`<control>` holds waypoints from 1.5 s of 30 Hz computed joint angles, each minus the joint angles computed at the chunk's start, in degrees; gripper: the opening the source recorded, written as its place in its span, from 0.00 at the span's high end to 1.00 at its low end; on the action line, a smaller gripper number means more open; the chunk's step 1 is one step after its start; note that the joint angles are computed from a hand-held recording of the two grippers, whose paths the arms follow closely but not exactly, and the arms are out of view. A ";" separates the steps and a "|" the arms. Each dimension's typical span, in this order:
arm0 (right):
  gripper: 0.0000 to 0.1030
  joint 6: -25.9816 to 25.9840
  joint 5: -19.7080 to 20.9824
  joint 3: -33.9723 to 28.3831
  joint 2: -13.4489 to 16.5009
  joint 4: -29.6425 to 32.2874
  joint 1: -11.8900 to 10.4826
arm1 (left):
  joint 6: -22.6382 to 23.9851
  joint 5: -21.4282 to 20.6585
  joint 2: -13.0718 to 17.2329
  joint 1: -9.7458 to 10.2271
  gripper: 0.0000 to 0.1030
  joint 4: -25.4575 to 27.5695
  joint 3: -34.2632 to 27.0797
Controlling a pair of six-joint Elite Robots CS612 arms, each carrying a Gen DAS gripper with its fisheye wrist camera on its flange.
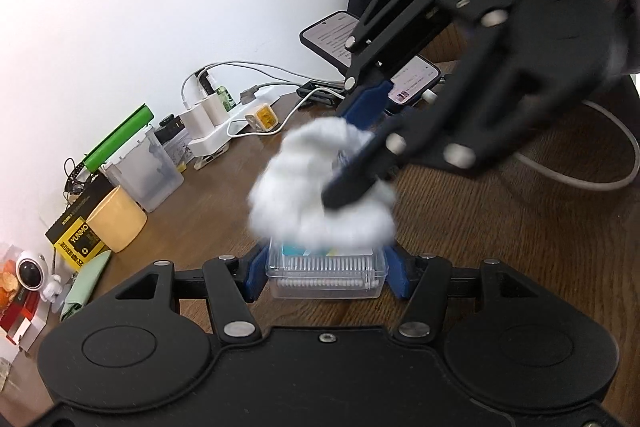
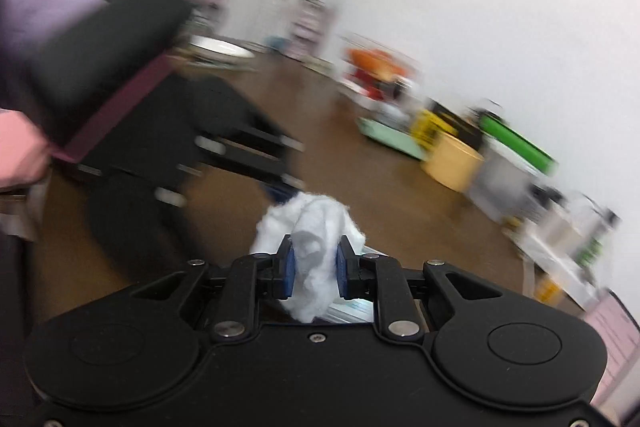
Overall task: Clean container
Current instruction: 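Rub the cotton wad along the floss box end with the right gripper, then scrub the cotton wad across the floss box lid with the right gripper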
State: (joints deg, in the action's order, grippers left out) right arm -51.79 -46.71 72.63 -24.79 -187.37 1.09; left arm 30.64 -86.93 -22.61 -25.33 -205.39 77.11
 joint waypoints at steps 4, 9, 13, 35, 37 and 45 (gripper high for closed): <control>0.80 1.67 0.95 -0.59 -0.59 6.43 -0.25 | -0.17 -0.23 0.09 0.11 0.44 -0.05 -0.18; 0.80 0.97 0.67 -0.03 -0.61 4.68 0.06 | -0.52 -0.46 0.12 0.23 0.44 0.19 -0.39; 0.80 6.55 -2.97 -0.95 -0.09 3.31 -0.01 | -0.85 -0.54 0.19 0.32 0.44 0.17 -0.53; 0.80 -0.03 -3.78 -0.78 -1.25 9.09 0.51 | -2.25 1.79 -0.42 -1.14 0.44 -1.63 1.78; 0.81 -1.57 -1.76 -0.13 -1.39 8.56 0.46 | -2.21 1.86 -0.41 -1.12 0.44 -1.66 1.73; 0.81 -0.83 -5.75 -1.93 -0.96 10.04 0.48 | -2.59 1.86 -0.54 -1.03 0.44 -1.45 1.71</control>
